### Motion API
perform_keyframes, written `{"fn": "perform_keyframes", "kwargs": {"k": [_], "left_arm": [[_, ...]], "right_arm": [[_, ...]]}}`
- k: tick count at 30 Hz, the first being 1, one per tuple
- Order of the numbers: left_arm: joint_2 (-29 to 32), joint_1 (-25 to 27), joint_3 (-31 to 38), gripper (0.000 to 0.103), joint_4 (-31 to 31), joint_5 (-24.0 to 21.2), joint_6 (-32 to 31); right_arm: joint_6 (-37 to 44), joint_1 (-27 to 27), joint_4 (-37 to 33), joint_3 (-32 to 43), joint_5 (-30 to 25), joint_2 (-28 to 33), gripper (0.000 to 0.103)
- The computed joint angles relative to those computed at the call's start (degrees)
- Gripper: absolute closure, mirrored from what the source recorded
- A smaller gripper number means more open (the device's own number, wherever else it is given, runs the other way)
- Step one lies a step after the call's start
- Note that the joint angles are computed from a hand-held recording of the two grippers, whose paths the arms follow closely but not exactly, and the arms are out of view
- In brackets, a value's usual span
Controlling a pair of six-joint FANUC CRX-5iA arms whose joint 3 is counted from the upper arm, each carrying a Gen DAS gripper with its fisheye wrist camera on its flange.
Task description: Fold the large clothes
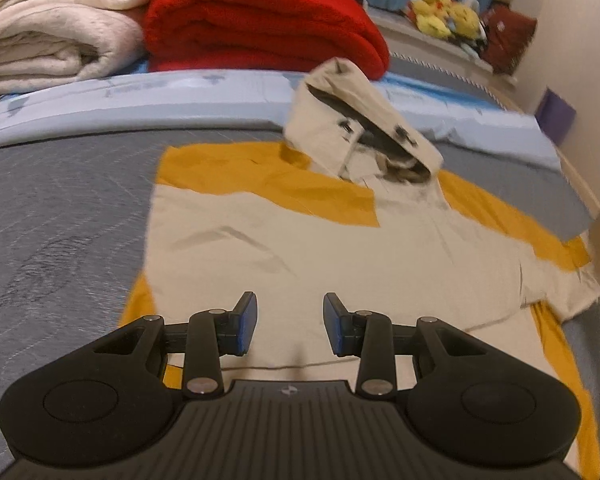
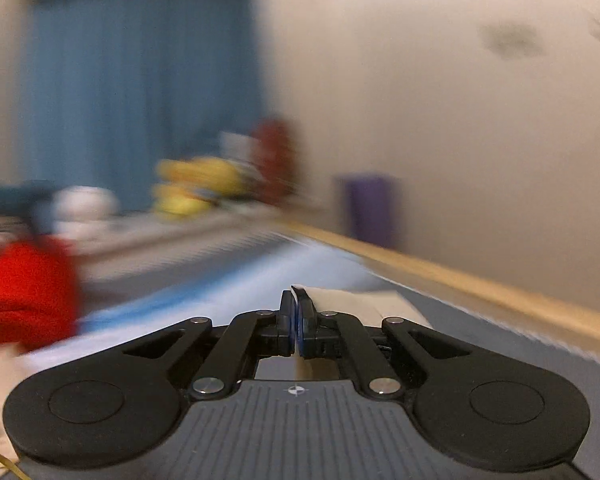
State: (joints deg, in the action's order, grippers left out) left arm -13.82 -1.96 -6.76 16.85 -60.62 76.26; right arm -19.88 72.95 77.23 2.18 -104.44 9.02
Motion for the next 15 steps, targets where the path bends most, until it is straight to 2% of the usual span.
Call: {"fn": "perform_keyframes", "kwargs": {"k": [1, 3, 5, 7, 8, 9, 11, 15], "left_arm": [[-0.38, 1.11, -0.22, 0.063, 0.86, -0.11, -0.27], [-1.02, 3.27, -0.52, 0.063, 2.29, -0.47, -0.31], [-1.53, 5.47, -0.89, 0.063, 4.19, -0.91, -0.41], [-1.82, 7.62, -1.32, 0.063, 6.26, -1.55, -0.89], [-1.84, 8.51, -1.41, 0.063, 7.02, -1.99, -1.03], [-1.86, 9.26, -1.49, 0.063, 7.57, -2.33, -1.14], [-1.84, 10.36, -1.57, 0.063, 8.20, -2.70, -0.81], [-2.04, 11.61, -2.06, 0.063, 8.93, -3.20, -0.10]], "right_arm": [[2.68, 0.44, 2.67, 2.96, 3.25, 2.12, 0.103], [7.35, 1.75, 6.83, 9.09, 13.06, 6.35, 0.103], [10.68, 2.95, 7.59, 14.01, 23.56, 9.63, 0.100], [14.32, 3.98, 1.93, 18.16, 36.01, 11.45, 0.099], [15.96, 4.59, -2.04, 20.52, 40.10, 12.67, 0.095], [16.76, 5.46, -5.68, 23.15, 41.86, 14.32, 0.092], [17.25, 7.44, -10.76, 27.72, 41.34, 17.30, 0.090], [12.12, 10.80, -14.41, 30.10, 33.41, 18.36, 0.086]]}}
